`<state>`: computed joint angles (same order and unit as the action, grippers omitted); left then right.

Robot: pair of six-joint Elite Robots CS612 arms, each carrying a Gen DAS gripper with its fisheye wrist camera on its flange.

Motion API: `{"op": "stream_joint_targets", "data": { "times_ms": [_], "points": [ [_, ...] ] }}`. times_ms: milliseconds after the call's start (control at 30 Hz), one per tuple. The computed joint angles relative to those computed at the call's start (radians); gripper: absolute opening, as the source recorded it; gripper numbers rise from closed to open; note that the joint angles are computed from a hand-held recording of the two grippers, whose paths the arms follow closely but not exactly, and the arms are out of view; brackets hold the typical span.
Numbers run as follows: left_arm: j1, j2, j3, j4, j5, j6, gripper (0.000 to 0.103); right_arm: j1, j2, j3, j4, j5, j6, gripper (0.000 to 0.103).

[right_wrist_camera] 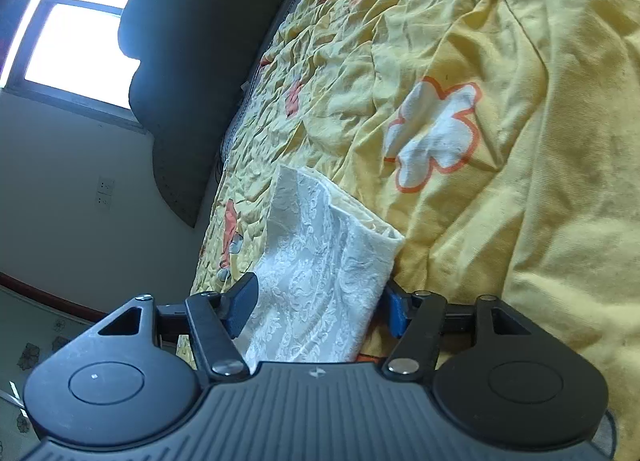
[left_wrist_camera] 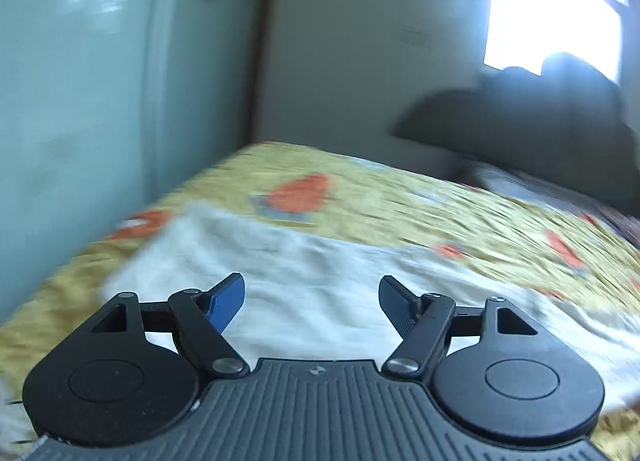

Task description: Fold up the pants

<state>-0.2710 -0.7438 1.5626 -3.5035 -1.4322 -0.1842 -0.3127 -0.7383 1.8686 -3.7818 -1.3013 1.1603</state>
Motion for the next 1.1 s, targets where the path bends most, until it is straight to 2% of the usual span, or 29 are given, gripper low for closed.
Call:
{"op": "stream_joint_targets", "data": {
  "times_ms": [33,67,100,200,267,300,367,400,467,500,533,600,667,800,900,967,1033,1100],
  "points": [
    [-0.009,0.007,-0.016,0.033,-0.045,0.026,0.076,0.006,-0.003,-0.004,0.016,-0.019,-0.029,0.056],
    [-0.018,0.014,-0.032,0.068,-0.083,0.052,0.076,0.012,-0.009,-0.007,0.054,-0.038,-0.082,0.040],
    [-0.026,0.023,-0.050,0.107,-0.123,0.088,0.076,0.015,-0.011,-0.011,0.071,-0.047,-0.124,0.009],
    [-0.049,0.050,-0.090,0.211,-0.182,0.194,0.073,0.002,-0.004,-0.011,0.052,-0.021,-0.150,0.010],
    [-0.060,0.062,-0.110,0.287,-0.159,0.227,0.071,-0.019,0.003,-0.007,0.071,0.043,-0.122,0.012],
    [-0.059,0.075,-0.126,0.321,-0.150,0.222,0.071,-0.030,0.016,-0.006,0.035,0.081,-0.104,0.012],
    [-0.055,0.080,-0.123,0.303,-0.156,0.214,0.076,-0.055,0.012,0.009,0.014,0.128,-0.085,0.016],
    [-0.056,0.076,-0.116,0.306,-0.151,0.212,0.077,-0.060,-0.002,0.021,0.023,0.099,-0.094,0.024],
    [-0.050,0.066,-0.110,0.320,-0.163,0.207,0.076,-0.059,-0.032,0.038,0.025,-0.022,-0.155,0.045],
    [-0.049,0.060,-0.111,0.332,-0.163,0.200,0.076,-0.063,-0.035,0.034,0.003,-0.050,-0.182,0.071],
    [-0.048,0.057,-0.115,0.342,-0.167,0.192,0.076,-0.073,-0.033,0.022,-0.020,-0.038,-0.212,0.084],
    [-0.044,0.056,-0.125,0.356,-0.185,0.181,0.076,-0.099,-0.026,-0.031,0.020,0.086,-0.303,0.084],
    [-0.044,0.060,-0.136,0.366,-0.188,0.179,0.076,-0.108,-0.019,-0.097,0.147,0.178,-0.413,0.084],
    [-0.050,0.073,-0.138,0.352,-0.172,0.195,0.079,-0.083,-0.007,-0.219,0.459,0.187,-0.683,0.084],
    [-0.054,0.080,-0.125,0.304,-0.165,0.236,0.085,-0.066,0.009,-0.265,0.583,0.208,-0.814,0.084],
    [-0.055,0.083,-0.122,0.286,-0.166,0.243,0.088,-0.058,0.027,-0.289,0.588,0.235,-0.865,0.076],
    [-0.055,0.084,-0.123,0.288,-0.167,0.241,0.088,-0.046,0.035,-0.300,0.594,0.202,-0.903,0.037],
    [-0.054,0.081,-0.125,0.303,-0.170,0.238,0.089,-0.053,0.046,-0.303,0.574,0.223,-0.878,0.021]
  ]
}}
